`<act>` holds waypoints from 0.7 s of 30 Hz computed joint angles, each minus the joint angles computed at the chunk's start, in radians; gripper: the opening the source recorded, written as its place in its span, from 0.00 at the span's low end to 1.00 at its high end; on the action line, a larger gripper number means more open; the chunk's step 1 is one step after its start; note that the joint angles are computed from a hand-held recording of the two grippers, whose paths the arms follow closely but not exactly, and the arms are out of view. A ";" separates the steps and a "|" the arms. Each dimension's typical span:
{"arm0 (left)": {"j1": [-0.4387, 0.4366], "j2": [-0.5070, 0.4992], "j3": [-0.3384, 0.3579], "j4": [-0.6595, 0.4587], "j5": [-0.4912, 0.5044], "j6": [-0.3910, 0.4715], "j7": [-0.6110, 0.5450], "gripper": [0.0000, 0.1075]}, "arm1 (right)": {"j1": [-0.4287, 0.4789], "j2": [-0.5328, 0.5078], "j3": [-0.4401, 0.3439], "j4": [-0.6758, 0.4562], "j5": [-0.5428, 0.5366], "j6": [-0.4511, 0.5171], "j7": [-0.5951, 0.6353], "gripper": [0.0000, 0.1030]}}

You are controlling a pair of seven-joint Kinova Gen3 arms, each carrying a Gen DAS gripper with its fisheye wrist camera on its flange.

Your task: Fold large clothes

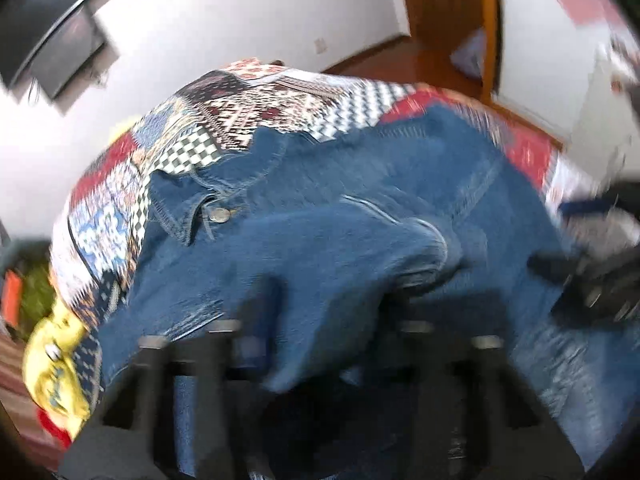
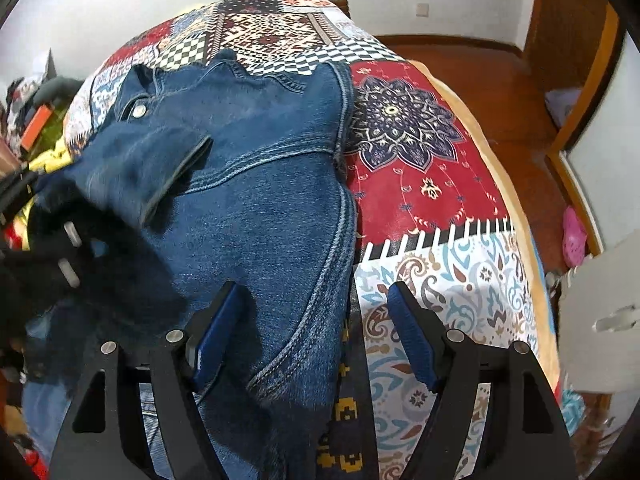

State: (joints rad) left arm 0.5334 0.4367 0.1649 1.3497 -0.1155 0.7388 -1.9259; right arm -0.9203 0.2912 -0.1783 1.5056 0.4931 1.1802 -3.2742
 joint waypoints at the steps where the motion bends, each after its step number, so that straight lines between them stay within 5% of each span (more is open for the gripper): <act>1: -0.033 0.000 0.016 -0.017 0.041 0.013 -0.014 0.17 | -0.002 0.006 0.000 -0.004 0.006 0.006 0.007 0.73; 3: -0.120 -0.014 0.063 -0.019 0.122 0.006 -0.050 0.10 | -0.002 0.013 0.003 -0.003 0.009 0.006 0.009 0.74; 12: -0.527 -0.031 0.226 -0.059 0.488 0.143 -0.085 0.10 | 0.003 0.039 0.013 -0.049 -0.023 0.047 0.048 0.75; 17: -0.530 -0.019 0.048 -0.027 0.631 0.213 -0.138 0.11 | -0.003 0.063 0.021 -0.088 -0.035 0.086 0.067 0.75; 21: -0.526 -0.023 -0.035 0.040 0.631 0.206 -0.160 0.12 | -0.007 0.072 0.027 -0.105 -0.047 0.106 0.074 0.75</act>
State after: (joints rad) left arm 0.0070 0.4136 0.1303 1.3899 0.5150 0.9443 -2.0859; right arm -0.9271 0.3629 -0.1513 1.4005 0.4463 1.2861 -3.2005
